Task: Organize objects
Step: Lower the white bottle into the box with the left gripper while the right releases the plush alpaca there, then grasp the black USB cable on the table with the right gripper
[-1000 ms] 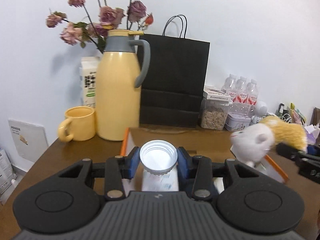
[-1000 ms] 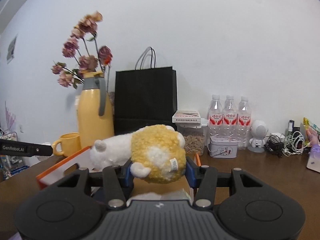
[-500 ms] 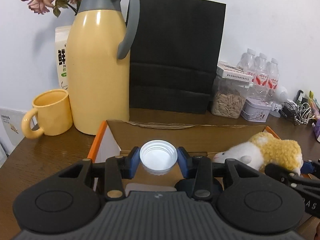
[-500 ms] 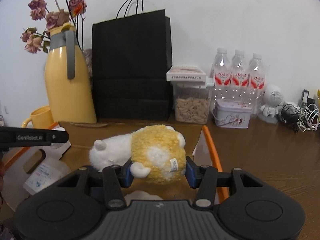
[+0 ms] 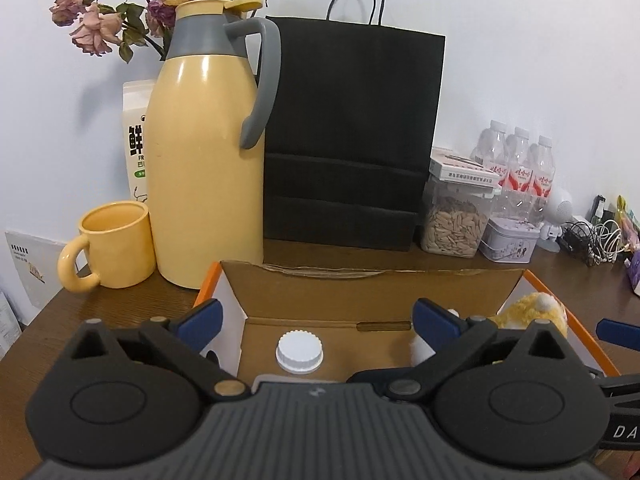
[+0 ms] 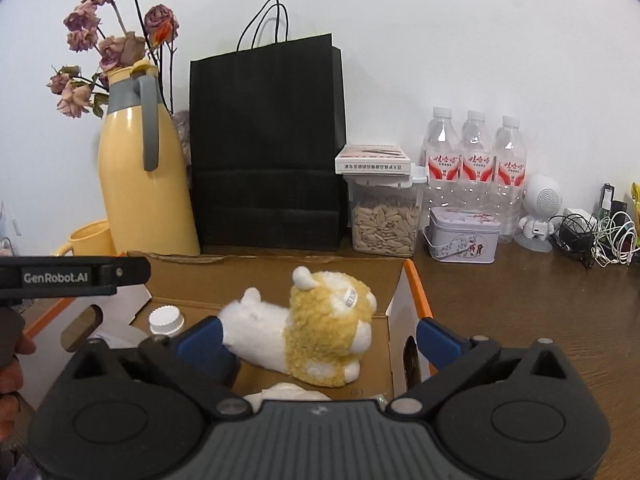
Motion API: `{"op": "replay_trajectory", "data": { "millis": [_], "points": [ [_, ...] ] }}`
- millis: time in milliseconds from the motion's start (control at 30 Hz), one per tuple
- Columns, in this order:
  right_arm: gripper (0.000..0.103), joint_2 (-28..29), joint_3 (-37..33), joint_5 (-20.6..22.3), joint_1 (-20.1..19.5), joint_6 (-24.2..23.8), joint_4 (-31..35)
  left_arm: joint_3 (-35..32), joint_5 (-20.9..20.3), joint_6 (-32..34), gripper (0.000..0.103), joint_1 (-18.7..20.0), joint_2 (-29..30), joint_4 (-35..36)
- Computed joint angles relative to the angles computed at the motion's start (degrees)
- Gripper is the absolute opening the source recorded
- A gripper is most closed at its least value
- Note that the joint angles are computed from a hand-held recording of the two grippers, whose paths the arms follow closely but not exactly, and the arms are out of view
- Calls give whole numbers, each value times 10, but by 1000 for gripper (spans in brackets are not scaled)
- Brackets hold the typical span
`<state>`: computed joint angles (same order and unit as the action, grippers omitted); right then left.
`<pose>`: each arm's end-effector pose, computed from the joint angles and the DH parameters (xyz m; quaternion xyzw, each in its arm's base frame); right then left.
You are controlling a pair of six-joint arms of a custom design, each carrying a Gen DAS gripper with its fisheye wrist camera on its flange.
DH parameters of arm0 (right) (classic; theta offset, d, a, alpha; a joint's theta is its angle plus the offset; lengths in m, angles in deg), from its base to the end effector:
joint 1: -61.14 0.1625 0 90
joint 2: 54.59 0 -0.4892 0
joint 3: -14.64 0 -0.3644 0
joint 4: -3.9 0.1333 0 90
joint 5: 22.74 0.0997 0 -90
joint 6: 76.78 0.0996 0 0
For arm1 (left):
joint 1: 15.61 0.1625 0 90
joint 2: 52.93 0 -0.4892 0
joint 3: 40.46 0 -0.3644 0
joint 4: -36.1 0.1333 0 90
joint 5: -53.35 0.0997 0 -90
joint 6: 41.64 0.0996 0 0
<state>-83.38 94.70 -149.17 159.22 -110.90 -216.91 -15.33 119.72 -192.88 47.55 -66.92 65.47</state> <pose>0.1793 -0.7357 0.1973 0.0763 -0.7531 0.5379 0.3710 -0.2233 -0.8249 0.0753 0.3388 0.8263 -0.4065 0.1928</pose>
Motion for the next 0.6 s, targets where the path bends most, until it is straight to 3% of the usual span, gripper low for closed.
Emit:
{"op": "replay_trajectory", "data": {
  "millis": [300,600],
  "points": [
    [103,-1,1,-1,2,0,-3,47,11,-4,103,-1,-27,-31],
    [103,-18,64,17,21,-33,-89,231,39,-3,103,-6,-133,-147]
  ]
}}
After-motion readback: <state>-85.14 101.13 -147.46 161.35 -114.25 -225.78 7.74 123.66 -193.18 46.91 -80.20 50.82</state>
